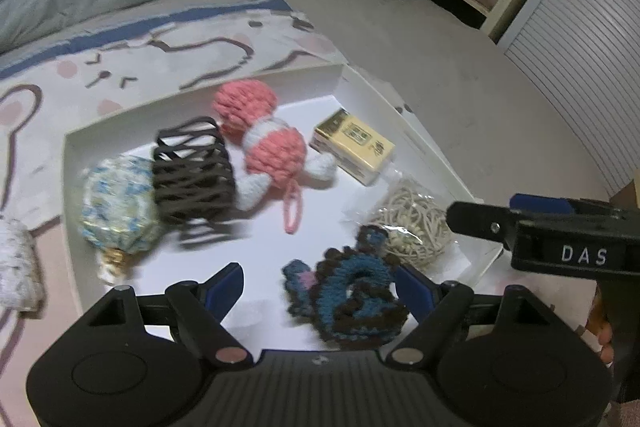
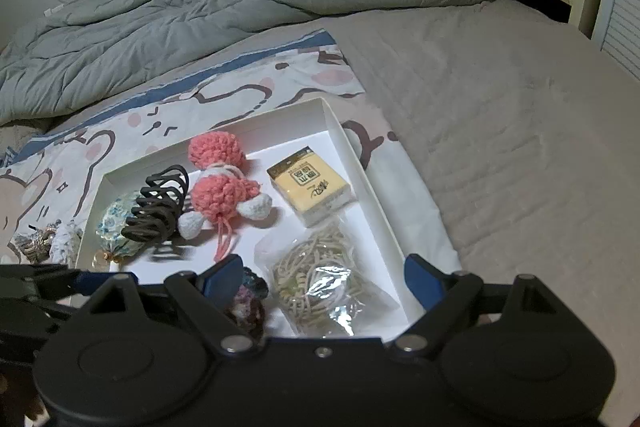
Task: Organize objects
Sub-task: 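Lower the scrunchie and hair-tie bag into the box and open both grippers, then withdraw both grippers from the box toward the pearl clip and white scrunchie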
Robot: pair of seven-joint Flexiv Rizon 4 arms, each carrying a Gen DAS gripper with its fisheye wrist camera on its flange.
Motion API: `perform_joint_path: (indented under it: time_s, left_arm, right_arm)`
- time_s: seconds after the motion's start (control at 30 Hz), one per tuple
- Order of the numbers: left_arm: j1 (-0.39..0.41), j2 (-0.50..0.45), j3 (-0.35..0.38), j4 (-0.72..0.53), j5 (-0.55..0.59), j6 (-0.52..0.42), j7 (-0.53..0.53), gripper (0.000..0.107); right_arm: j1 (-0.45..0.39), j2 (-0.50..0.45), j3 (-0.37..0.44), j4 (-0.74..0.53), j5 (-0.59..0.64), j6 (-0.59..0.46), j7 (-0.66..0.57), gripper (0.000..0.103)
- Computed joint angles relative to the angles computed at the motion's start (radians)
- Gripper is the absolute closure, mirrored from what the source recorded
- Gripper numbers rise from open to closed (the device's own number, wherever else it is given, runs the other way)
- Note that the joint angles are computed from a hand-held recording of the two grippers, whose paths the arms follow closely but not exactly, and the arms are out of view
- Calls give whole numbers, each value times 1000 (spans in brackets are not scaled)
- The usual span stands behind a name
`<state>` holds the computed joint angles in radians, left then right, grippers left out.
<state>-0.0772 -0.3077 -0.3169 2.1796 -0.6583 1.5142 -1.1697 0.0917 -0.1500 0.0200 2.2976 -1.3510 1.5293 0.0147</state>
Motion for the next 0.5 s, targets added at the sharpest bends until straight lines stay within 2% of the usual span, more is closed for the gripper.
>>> perform_joint_path:
  time_s: [0.17,0.5]
  left_arm:
    - [-3,40,22,23,4,14,-13,23]
    - [-23,133,82,79,-2,47,-12,23]
  right_arm:
    - [-3,18,5,4,-36,-1,30,15]
    - [-53,67,33,-2,-190,16,171,14]
